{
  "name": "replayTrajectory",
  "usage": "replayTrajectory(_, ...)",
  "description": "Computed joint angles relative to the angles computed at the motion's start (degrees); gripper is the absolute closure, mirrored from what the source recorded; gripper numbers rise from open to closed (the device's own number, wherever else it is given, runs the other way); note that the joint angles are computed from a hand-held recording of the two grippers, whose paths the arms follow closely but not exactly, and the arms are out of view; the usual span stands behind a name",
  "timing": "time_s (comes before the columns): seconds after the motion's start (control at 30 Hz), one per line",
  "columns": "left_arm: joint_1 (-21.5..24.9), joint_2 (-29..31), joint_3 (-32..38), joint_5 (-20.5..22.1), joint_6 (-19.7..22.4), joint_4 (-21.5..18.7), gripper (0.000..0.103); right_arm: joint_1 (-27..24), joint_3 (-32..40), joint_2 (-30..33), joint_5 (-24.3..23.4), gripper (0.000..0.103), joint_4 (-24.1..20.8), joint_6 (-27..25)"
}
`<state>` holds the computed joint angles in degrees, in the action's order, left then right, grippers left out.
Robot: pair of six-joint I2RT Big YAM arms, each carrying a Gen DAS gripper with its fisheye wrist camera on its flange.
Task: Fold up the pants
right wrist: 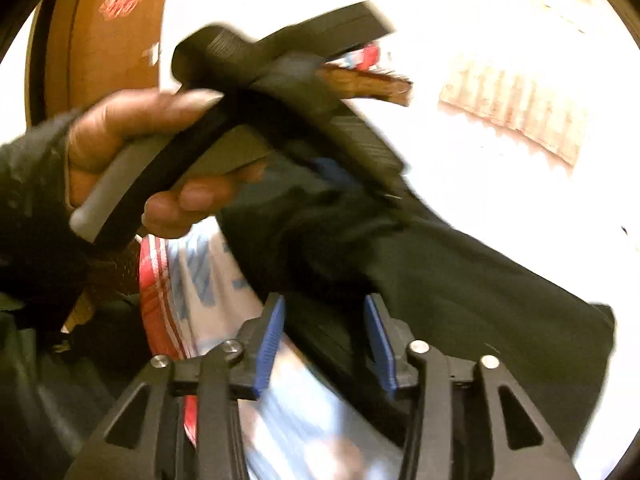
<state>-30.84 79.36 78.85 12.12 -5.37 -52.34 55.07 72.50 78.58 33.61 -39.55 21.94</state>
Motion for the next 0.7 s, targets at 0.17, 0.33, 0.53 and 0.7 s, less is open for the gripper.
replayTrajectory(0.17, -0.9, -6.4, -4.3, -1.0, 0.5, 4.9, 0.03, -2.0, -6.2, -10.3, 9.8, 0.054, -3.4, 8.8)
replayTrajectory(0.33, -5.1, -6.8, -5.7, 2.6, 1.9, 4.4, 0.023, -11.1, -9.2, -13.8, 5.6, 0.051, -7.8, 16.4)
replayTrajectory(0.53, -8.8, -3.8, -6.3, -5.8, 6.0, 2.1, 0.023, -13.2, -10.4, -15.2, 3.9, 0.051, -10.2, 20.6)
replayTrajectory(0.7, -6.4, -4.8, -5.7, -2.6, 4.6, 0.9, 0.023, -9.1, -8.7, -13.1, 7.2, 0.045, -7.9, 19.4)
